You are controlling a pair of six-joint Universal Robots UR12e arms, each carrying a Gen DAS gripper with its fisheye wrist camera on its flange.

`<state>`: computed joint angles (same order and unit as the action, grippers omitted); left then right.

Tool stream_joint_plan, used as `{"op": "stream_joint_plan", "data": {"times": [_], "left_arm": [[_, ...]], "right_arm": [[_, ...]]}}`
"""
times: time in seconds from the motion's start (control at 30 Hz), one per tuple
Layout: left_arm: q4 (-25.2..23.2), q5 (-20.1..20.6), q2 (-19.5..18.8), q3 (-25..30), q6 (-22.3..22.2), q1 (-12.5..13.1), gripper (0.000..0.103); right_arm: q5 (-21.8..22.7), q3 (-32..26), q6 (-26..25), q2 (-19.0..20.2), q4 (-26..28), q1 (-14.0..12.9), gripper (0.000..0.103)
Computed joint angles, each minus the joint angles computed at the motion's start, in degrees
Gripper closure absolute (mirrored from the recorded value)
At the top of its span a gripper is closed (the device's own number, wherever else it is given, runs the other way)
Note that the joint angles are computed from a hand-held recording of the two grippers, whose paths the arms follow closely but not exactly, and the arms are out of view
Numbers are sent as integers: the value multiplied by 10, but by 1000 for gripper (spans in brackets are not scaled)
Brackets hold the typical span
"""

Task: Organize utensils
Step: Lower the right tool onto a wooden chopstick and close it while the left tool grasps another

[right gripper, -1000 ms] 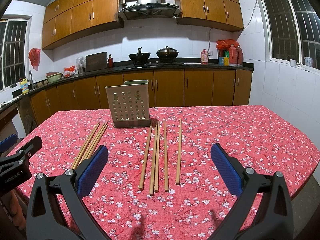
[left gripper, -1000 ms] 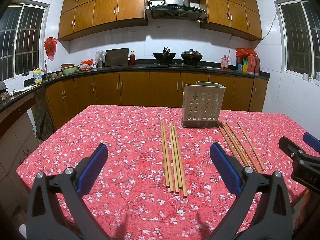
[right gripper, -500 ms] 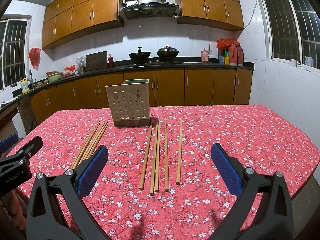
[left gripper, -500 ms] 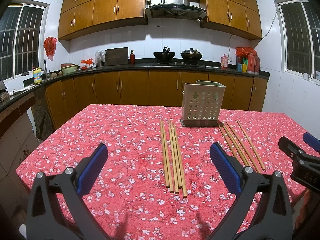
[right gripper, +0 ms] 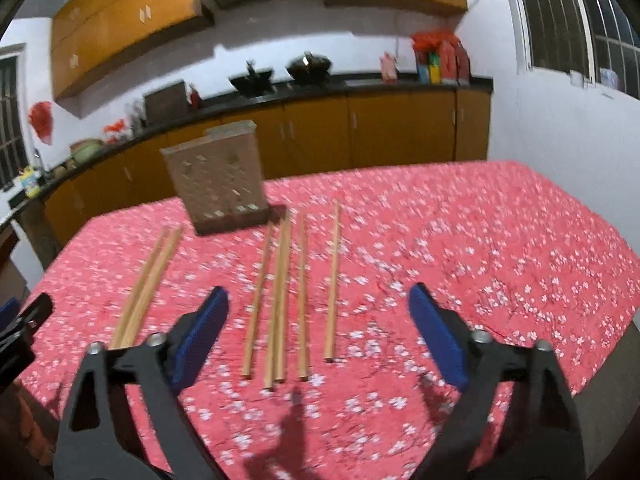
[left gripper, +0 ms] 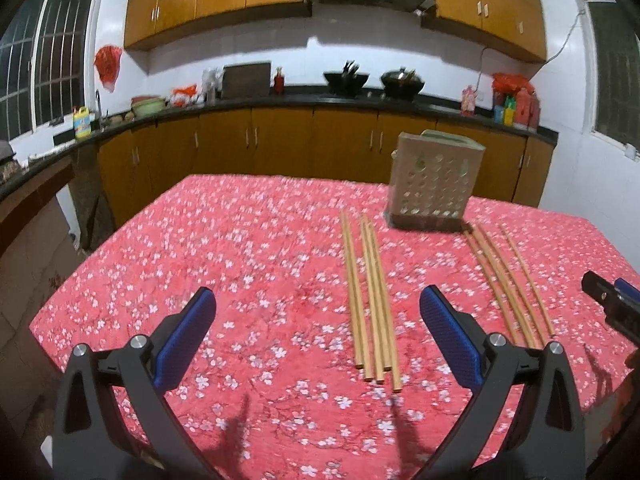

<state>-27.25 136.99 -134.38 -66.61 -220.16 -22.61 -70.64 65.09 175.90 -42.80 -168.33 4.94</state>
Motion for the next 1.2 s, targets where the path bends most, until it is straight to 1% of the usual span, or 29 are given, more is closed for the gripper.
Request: {"op": "stream_joint_plan", "data": {"times": [0.03,0.1,0.13,0.2,0.23,0.3,0.33,0.4,0.43,0.47,0.5,0.53,0.57,0.63,0.73,0.8,0.87,0.9,1.0,1.07,1.1,1.13,1.2], "left_arm": [[-14,-11,2,-1,-11,3,4],[-29,-28,3,-1,-21,8,4],[-34,-34,3,-1,-23,10,4],[-46,-55,5,-3,-26,16,4],[-51,-65,4,-2,-26,18,4],[-53,-84,4,-2,-21,23,4],[-50,-89,5,-3,-16,24,4],[-54,-96,2,2,-12,27,4],[-51,-103,2,2,-6,29,9],[-52,-110,1,5,-4,31,17],[-57,-121,0,8,-2,34,21],[-61,-128,-1,11,-1,36,29],[-66,-144,-2,14,1,39,38],[-71,-166,-6,19,7,44,47],[-86,-182,-14,33,21,48,53],[-100,-193,-19,42,29,51,59],[-119,-203,-23,51,31,53,68],[-128,-206,-23,53,29,54,70],[-124,-216,-22,48,30,57,71],[-134,-216,-23,52,30,58,72],[-144,-217,-25,57,29,58,73],[-150,-208,-29,63,34,57,74],[-163,-205,-37,79,43,59,78]], "right_arm": [[-5,-7,-2,2,14,2,28],[-18,-29,-13,11,50,5,39],[-28,-47,-22,19,83,8,42],[-29,-73,-29,32,126,11,53],[-27,-89,-31,39,156,11,55],[-31,-111,-34,51,196,13,63],[-36,-120,-35,55,210,14,65],[-40,-137,-39,65,238,15,73],[-40,-140,-38,67,248,15,74],[-42,-137,-37,67,235,15,76],[-47,-131,-40,66,227,15,78],[-49,-133,-41,67,226,16,78],[-50,-132,-40,67,222,16,80],[-52,-134,-39,70,218,16,83],[-51,-131,-36,69,213,15,86],[-51,-134,-36,71,215,15,86],[-51,-137,-36,72,216,15,86],[-52,-138,-36,73,216,15,86],[-54,-136,-39,71,215,15,86],[-56,-141,-40,73,218,16,86],[-59,-152,-39,80,223,18,86],[-62,-157,-39,82,228,19,86],[-64,-170,-41,88,239,21,86]]}}
